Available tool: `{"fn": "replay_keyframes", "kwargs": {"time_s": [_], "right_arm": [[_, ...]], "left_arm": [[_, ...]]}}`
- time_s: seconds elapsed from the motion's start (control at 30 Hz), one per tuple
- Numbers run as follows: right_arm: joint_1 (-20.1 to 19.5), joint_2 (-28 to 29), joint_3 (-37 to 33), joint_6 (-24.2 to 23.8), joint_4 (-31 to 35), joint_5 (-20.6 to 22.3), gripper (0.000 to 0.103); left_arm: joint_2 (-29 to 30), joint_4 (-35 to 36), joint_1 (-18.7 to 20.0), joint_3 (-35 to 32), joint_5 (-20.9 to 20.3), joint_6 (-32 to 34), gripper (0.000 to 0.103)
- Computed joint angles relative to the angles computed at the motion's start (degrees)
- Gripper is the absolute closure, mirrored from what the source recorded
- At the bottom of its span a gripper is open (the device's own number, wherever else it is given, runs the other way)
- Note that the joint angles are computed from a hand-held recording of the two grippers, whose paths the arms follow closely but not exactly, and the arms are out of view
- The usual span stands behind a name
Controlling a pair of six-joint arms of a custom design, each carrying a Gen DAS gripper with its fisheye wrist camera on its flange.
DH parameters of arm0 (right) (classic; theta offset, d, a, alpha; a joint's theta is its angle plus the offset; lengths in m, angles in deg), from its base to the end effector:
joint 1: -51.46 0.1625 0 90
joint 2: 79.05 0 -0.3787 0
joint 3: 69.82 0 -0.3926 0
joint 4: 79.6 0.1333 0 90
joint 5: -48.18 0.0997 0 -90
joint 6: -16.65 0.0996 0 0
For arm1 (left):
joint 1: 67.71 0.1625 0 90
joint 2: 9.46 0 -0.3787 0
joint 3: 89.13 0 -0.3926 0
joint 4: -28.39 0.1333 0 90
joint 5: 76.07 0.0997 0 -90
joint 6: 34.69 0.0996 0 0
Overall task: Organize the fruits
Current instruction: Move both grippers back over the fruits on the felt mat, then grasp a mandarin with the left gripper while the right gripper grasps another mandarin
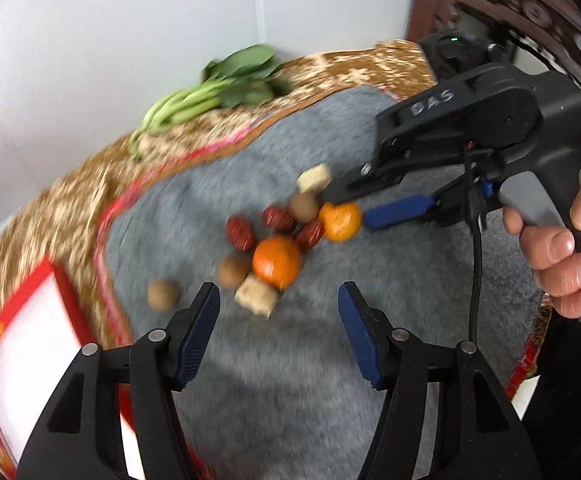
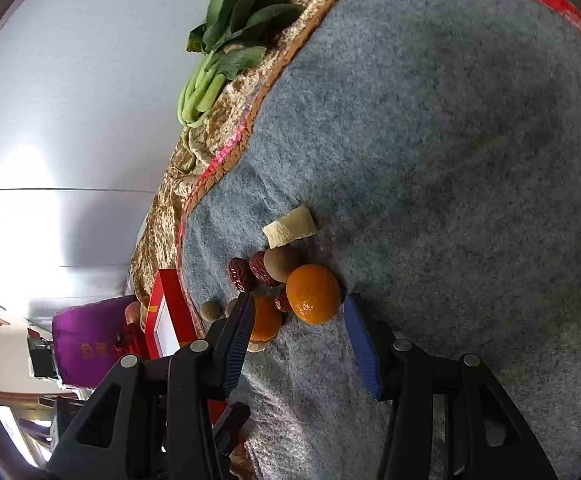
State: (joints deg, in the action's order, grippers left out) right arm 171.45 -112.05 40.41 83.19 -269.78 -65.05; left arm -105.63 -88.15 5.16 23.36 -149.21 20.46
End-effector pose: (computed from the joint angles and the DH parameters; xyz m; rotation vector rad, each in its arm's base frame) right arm 0.3473 -0.4137 -0.0595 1.0557 2.7992 -0.8624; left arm 0.0221 -0.4789 0.3526 1.6239 2.2867 -0.1017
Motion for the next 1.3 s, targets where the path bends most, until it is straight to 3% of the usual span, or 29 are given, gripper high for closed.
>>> {"fn": "replay_keyframes", "kwargs": {"time_s": [0.1, 0.23, 0.37, 0.57, 0.7, 0.87, 1.1, 1.2, 1.3], "right_arm": [[-0.53, 0.3, 0.67, 0.46, -1.99, 1.14, 0.054], [-1.3, 0.27, 1.98, 1.06, -4.29, 2.28, 0.055], [-1.95, 0.21, 2.23, 1.03, -4.24, 2.86, 0.055], [-1.81, 0.8, 1.21, 0.86, -2.31, 0.98, 0.062], [-1.66, 0.57, 2.04, 0.75, -2.34, 0.28, 0.07], [-1.08, 0.96, 1.82, 0.22, -1.87, -0.51, 0.07], [-0.14, 2.16, -0.85, -0.4, 0.88, -2.12, 0.071], [0.18, 2.38, -1.55, -0.4, 1.41, -2.38, 0.071], [0.07, 2.67, -1.91, -0.48, 1.11, -2.21, 0.071]], "left_arm": [[2.55, 2.23, 0.04, -1.59, -1.42, 2.05, 0.048], [5.16, 3.53, -0.33, -2.01, -0.24, 3.96, 0.059], [5.19, 2.09, -0.34, -1.19, -0.57, 5.38, 0.059], [6.38, -1.88, -0.26, -1.22, 0.81, 0.35, 0.059], [5.14, -9.98, -1.05, 2.03, 2.39, 0.36, 0.059], [4.32, -17.77, -2.42, 5.95, 6.45, -0.69, 0.059], [3.31, -20.37, -2.9, 8.53, 7.25, -1.75, 0.058], [2.85, -17.79, -2.64, 8.33, 6.35, -2.98, 0.059], [1.88, -18.25, -2.83, 9.99, 7.55, -0.84, 0.066]]}}
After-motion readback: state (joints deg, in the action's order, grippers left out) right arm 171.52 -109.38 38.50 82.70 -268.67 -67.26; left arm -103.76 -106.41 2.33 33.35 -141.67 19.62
